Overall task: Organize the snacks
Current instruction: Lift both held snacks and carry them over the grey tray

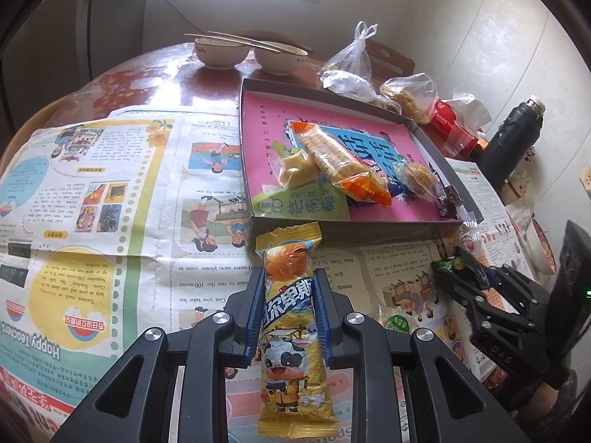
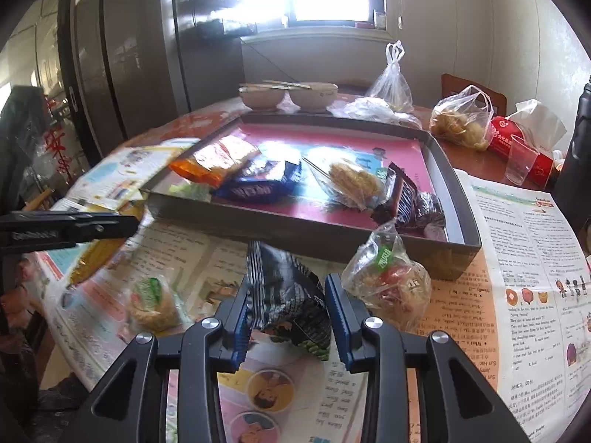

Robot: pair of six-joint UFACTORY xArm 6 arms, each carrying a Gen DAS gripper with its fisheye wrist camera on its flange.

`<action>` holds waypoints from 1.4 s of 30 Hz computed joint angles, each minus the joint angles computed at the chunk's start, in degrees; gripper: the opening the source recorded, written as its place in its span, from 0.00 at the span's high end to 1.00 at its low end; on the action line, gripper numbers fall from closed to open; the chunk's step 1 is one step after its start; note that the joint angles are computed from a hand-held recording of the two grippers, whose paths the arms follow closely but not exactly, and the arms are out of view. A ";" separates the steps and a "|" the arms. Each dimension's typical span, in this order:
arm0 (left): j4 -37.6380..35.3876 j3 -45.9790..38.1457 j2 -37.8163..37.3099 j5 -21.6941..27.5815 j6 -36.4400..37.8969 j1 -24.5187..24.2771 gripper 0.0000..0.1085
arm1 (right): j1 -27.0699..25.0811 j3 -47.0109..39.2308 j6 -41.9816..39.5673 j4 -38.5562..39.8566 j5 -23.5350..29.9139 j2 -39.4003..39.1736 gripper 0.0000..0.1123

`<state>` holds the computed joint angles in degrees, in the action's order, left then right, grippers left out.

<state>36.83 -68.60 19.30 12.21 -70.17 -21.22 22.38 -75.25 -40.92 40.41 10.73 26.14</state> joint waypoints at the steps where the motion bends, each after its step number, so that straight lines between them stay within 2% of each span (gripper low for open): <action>1: 0.04 0.04 0.00 -0.07 -0.10 0.01 0.76 | -0.33 -0.20 2.89 -3.15 0.14 0.56 0.66; 7: 1.22 0.12 -0.19 -0.21 -1.44 0.23 0.76 | -0.83 -1.05 2.58 -1.86 1.14 1.35 0.68; 14: 1.51 -0.59 -0.50 0.14 -1.77 0.19 0.76 | -0.94 -1.51 -3.92 6.36 3.59 -0.22 0.68; 19: 0.72 -2.12 -0.57 1.16 -0.67 0.09 0.76 | -1.55 -3.10 -4.36 8.36 5.89 -0.54 0.68; 32: -3.33 -8.12 1.75 4.38 4.23 0.10 0.76 | -3.09 -10.40 -4.35 9.92 9.96 1.87 0.69; 42: -10.86 -13.30 5.60 6.02 11.77 0.47 0.76 | -4.31 -16.12 -0.41 7.24 11.98 5.06 0.68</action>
